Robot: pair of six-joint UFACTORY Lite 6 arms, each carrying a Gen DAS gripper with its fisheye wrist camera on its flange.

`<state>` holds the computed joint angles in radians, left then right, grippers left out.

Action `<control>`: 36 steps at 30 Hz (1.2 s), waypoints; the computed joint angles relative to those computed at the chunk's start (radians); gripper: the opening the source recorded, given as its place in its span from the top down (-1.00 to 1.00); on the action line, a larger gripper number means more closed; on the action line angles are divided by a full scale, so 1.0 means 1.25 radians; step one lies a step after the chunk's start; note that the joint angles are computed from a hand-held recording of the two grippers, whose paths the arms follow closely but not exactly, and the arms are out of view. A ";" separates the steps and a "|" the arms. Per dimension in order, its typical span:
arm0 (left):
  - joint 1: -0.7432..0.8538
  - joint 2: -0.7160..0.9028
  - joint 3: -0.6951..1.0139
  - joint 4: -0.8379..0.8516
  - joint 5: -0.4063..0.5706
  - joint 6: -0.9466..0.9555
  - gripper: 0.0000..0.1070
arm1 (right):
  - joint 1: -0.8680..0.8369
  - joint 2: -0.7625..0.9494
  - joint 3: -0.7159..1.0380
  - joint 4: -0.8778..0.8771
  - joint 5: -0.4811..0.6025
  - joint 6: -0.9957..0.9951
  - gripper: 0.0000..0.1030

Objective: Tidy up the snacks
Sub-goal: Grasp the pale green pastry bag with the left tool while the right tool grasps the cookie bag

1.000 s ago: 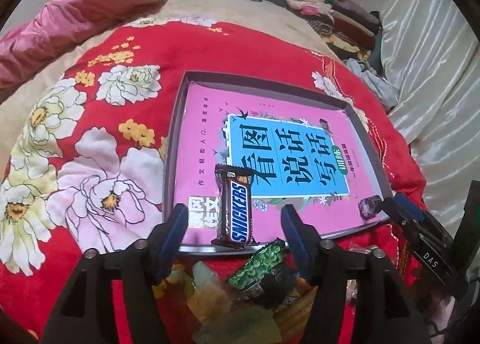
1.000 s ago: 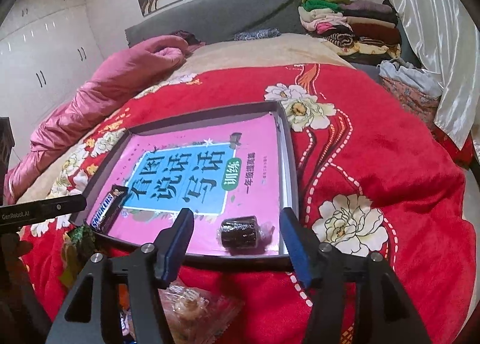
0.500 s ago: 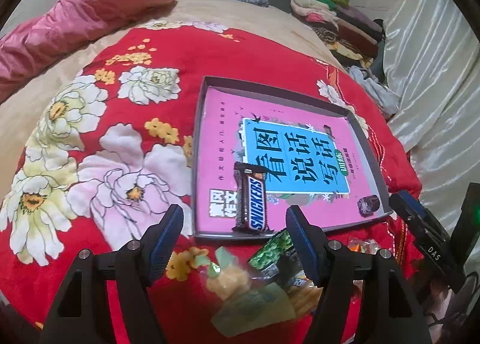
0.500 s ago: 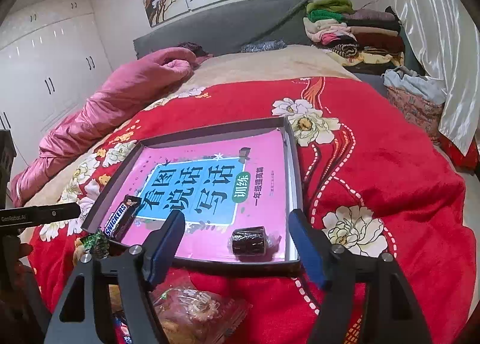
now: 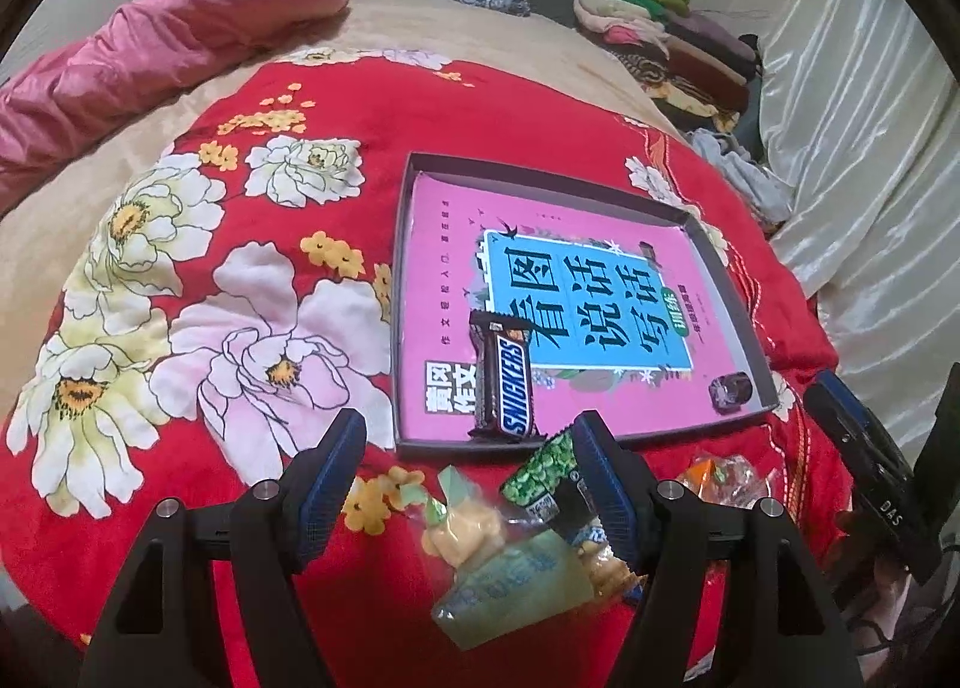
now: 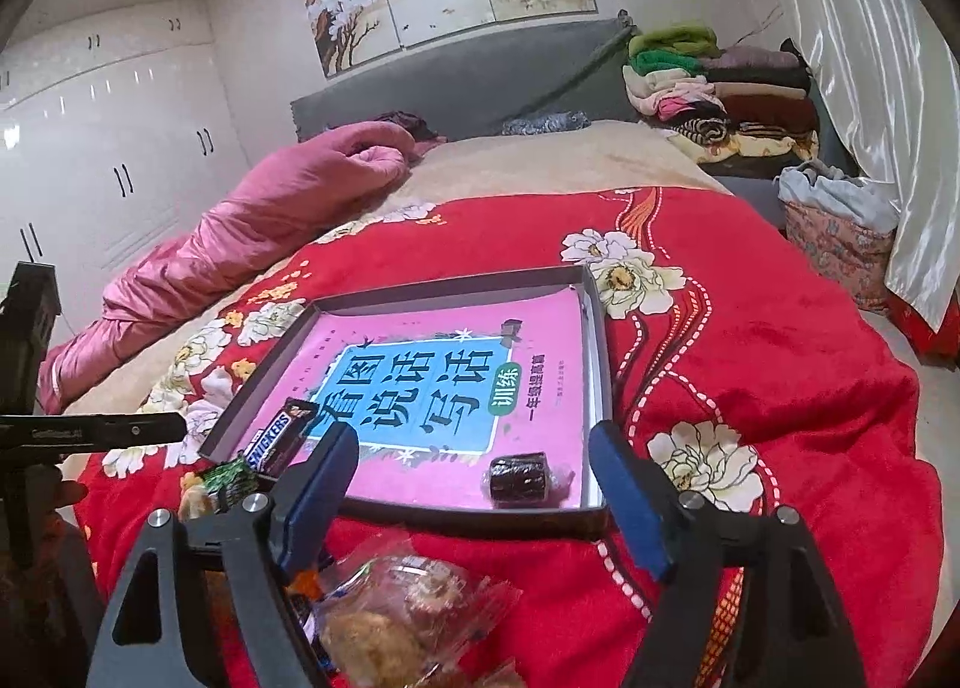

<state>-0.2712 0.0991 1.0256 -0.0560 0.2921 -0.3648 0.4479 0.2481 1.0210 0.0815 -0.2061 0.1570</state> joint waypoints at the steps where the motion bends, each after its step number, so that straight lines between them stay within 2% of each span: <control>1: 0.000 -0.006 -0.007 -0.007 0.000 0.007 -0.37 | 0.003 -0.009 -0.008 0.020 -0.001 -0.019 -0.55; 5: 0.004 -0.026 -0.023 -0.053 0.004 0.056 -0.37 | 0.021 -0.042 -0.043 0.137 -0.005 -0.134 -0.56; 10: 0.009 -0.052 -0.039 -0.048 0.012 0.052 -0.37 | 0.049 -0.080 -0.078 0.329 -0.024 -0.323 -0.56; 13: 0.014 -0.062 -0.048 -0.056 0.020 0.062 -0.37 | 0.064 -0.101 -0.098 0.367 -0.037 -0.359 -0.56; 17: 0.023 -0.076 -0.066 -0.089 0.025 0.095 -0.37 | 0.099 -0.116 -0.111 0.493 -0.053 -0.482 -0.58; 31: 0.010 -0.088 -0.126 -0.154 0.021 0.159 -0.37 | 0.199 -0.148 -0.145 0.797 -0.067 -0.800 -0.58; 36: -0.004 -0.079 -0.130 -0.151 0.016 0.152 -0.37 | 0.229 -0.123 -0.130 1.002 -0.075 -1.014 -0.58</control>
